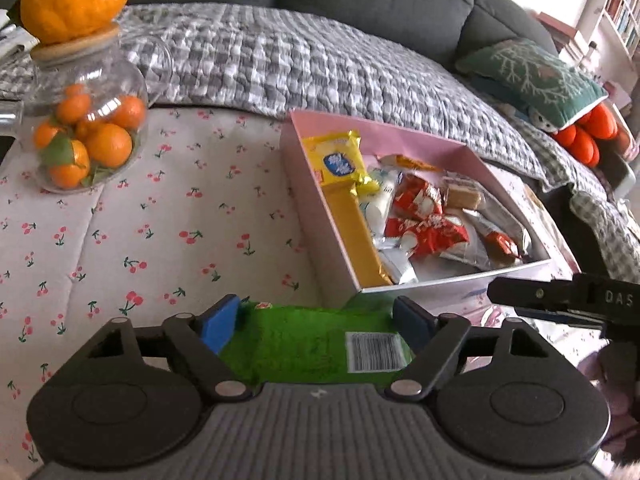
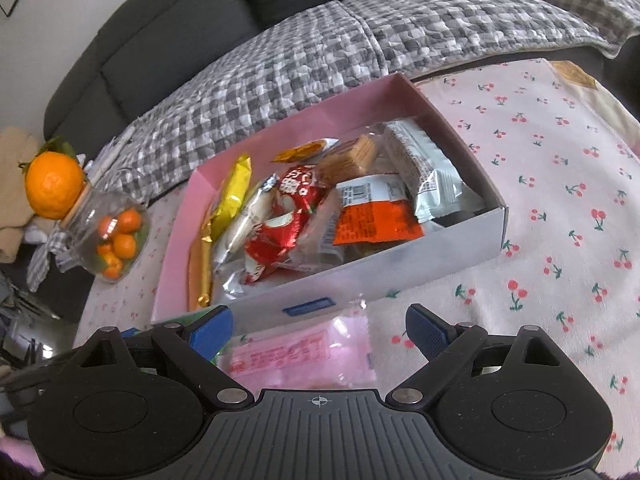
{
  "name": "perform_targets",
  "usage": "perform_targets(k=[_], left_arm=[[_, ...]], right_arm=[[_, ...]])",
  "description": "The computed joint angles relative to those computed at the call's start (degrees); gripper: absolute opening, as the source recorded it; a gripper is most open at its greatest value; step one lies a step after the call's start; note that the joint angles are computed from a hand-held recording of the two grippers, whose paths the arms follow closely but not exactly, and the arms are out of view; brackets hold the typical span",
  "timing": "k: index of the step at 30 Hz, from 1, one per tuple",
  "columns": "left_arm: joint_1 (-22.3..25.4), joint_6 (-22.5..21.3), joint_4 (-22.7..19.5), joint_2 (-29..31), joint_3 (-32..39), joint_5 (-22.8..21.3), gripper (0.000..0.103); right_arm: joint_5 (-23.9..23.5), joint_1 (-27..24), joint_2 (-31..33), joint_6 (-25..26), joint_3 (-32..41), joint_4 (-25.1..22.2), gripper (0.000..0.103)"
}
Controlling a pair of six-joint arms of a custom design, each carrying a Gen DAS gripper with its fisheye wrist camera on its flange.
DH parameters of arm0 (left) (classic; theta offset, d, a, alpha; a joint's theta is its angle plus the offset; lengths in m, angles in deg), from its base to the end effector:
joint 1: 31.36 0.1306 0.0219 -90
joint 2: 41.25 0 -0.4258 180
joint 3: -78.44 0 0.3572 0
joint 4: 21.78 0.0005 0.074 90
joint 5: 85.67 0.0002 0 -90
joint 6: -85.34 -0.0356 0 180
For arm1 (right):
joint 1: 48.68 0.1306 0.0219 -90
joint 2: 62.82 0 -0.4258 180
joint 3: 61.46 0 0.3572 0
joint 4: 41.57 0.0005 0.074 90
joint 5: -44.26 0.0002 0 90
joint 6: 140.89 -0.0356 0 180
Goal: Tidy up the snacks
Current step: 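Move the left tool to the green packet while the right tool approaches the pink packet, then grasp the green packet with the left tool while the right tool grasps the pink packet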
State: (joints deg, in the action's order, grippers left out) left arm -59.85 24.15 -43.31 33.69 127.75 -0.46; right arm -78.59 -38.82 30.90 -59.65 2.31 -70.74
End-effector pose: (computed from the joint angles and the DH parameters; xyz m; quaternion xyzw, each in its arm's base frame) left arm 0.2715 -0.1446 0.3069 -0.0179 0.9301 -0.1408 0.3389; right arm 0.4029 0.0891 0.2879 -0.0842 0.9238 0.3103 0.2079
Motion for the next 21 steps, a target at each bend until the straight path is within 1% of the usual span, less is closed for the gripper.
perform_targets(k=[1, 2, 3, 4, 6, 8, 9, 11, 13, 17, 18, 20, 21], left_arm=[[0.5, -0.1, -0.3, -0.3, -0.1, 0.9, 0.079], [0.8, -0.2, -0.9, -0.5, 0.1, 1.8, 0.078], [1.1, -0.5, -1.7, -0.8, 0.4, 2.8, 0.077], [1.3, -0.8, -2.3, -1.0, 0.4, 3.7, 0.077], [1.3, -1.6, -4.1, -1.6, 0.7, 4.6, 0.076], [1.0, -2.4, -5.7, -2.2, 0.9, 5.1, 0.076], [0.9, -2.7, -6.7, -2.7, 1.0, 5.5, 0.075], [0.7, -3.4, -8.0, -3.4, 0.9, 6.3, 0.074], [0.5, -4.2, -9.3, -4.5, 0.6, 6.8, 0.074], [0.0, -6.2, -11.4, -6.0, 0.2, 8.1, 0.074], [0.3, -6.9, -12.0, -6.1, 0.3, 8.7, 0.074], [0.2, -7.9, -13.1, -6.5, 0.5, 9.9, 0.075], [0.4, -8.6, -13.7, -6.8, 0.6, 10.4, 0.075]], right_arm=[[-0.4, -0.2, 0.2, -0.2, -0.1, 0.4, 0.090], [-0.9, -0.3, 0.6, -0.6, -0.1, 0.7, 0.085], [-1.6, -0.5, 0.8, -0.8, -0.1, 0.7, 0.077], [-2.3, -0.7, 1.0, -0.7, 0.0, 0.3, 0.072], [-3.2, -1.0, 1.3, -0.3, 0.3, -1.0, 0.054], [-3.8, -1.1, 1.3, 0.9, 0.6, -2.5, 0.044], [-3.9, -1.1, 1.3, 1.6, 0.6, -3.2, 0.042], [-4.3, -1.2, 0.9, 2.6, 0.4, -4.0, 0.040], [-4.8, -1.5, 0.8, 3.3, 0.7, -5.8, 0.039], [-3.8, -1.8, 0.6, 4.8, 2.5, -12.8, 0.038], [-3.5, -1.9, 0.5, 5.6, 3.2, -15.4, 0.038], [-3.5, -2.3, 0.2, 7.9, 3.9, -18.9, 0.040], [-3.1, -2.4, -0.2, 9.2, 4.0, -19.8, 0.042]])
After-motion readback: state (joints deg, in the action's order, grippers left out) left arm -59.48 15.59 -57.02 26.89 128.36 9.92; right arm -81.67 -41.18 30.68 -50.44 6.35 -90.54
